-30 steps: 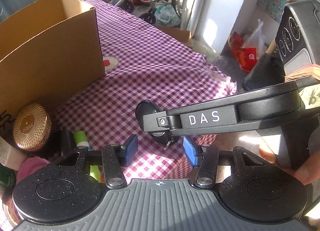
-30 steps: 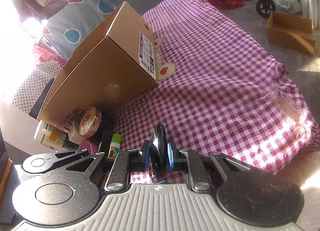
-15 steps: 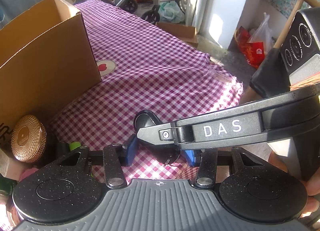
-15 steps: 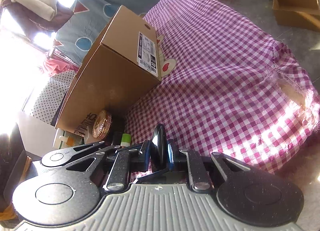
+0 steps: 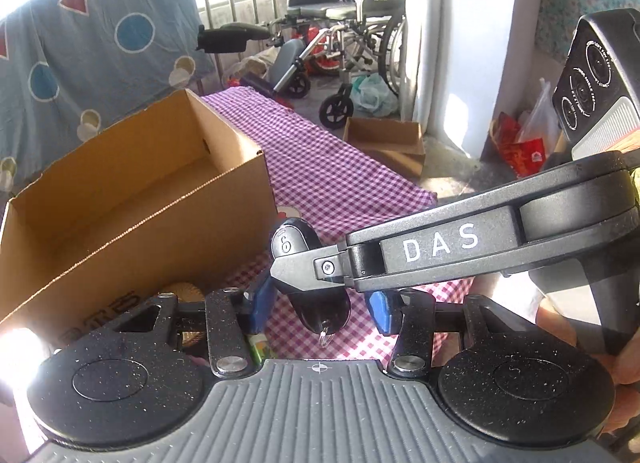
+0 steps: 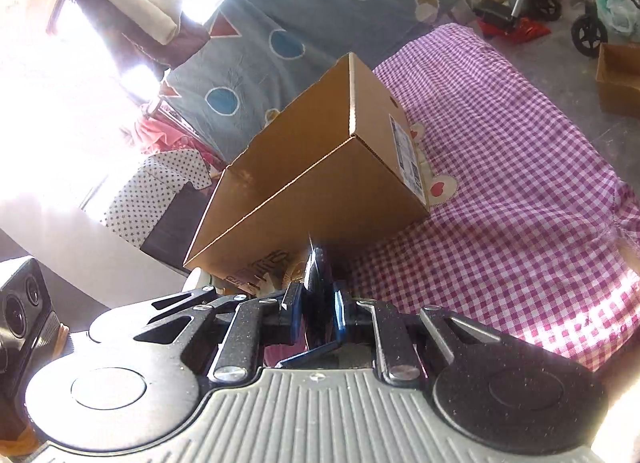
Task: Organize rigid objects
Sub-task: 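Lift the black oval object with the right gripper and carry it over the box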
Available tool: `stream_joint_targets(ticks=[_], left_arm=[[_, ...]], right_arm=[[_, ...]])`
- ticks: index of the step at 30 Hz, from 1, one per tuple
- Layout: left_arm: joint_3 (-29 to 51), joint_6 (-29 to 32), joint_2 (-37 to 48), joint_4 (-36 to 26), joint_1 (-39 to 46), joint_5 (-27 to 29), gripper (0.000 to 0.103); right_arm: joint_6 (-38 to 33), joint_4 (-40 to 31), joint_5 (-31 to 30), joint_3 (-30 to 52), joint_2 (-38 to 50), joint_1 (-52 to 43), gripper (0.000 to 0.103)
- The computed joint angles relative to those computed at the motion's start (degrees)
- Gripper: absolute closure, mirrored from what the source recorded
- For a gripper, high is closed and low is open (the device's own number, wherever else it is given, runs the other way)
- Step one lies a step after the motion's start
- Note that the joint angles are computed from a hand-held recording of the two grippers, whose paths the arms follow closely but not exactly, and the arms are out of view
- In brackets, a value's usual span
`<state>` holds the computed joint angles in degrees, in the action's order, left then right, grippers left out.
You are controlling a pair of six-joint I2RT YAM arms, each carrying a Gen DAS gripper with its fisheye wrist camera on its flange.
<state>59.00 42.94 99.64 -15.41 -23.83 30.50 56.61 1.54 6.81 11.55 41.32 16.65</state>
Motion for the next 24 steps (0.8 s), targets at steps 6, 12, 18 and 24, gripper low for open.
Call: stream_joint_targets(ticks=[6, 12, 18, 24], left_arm=[[13.25, -3.17, 2.89, -5.68, 6.91, 0.70, 0.055], [40.06, -7.47, 19.74, -18.10, 7.88, -4.33, 0.054], [66.55, -9.88, 38.44, -29.66, 6.36, -13.19, 0.052], [78.30, -11.70, 46.19, -34.61, 7.93, -15.21, 0.050]], right_arm=[[-10.68, 6.93, -11.63, 19.07, 23.34, -5.37, 0.086], [-15.25, 0.11, -26.76, 47.38, 51.98, -12.45, 0.086], [-14.06, -12.29, -32.91, 72.97, 74.82, -15.53, 0.086], [-13.22, -22.48, -33.98, 93.67, 91.84, -16.14, 0.086]])
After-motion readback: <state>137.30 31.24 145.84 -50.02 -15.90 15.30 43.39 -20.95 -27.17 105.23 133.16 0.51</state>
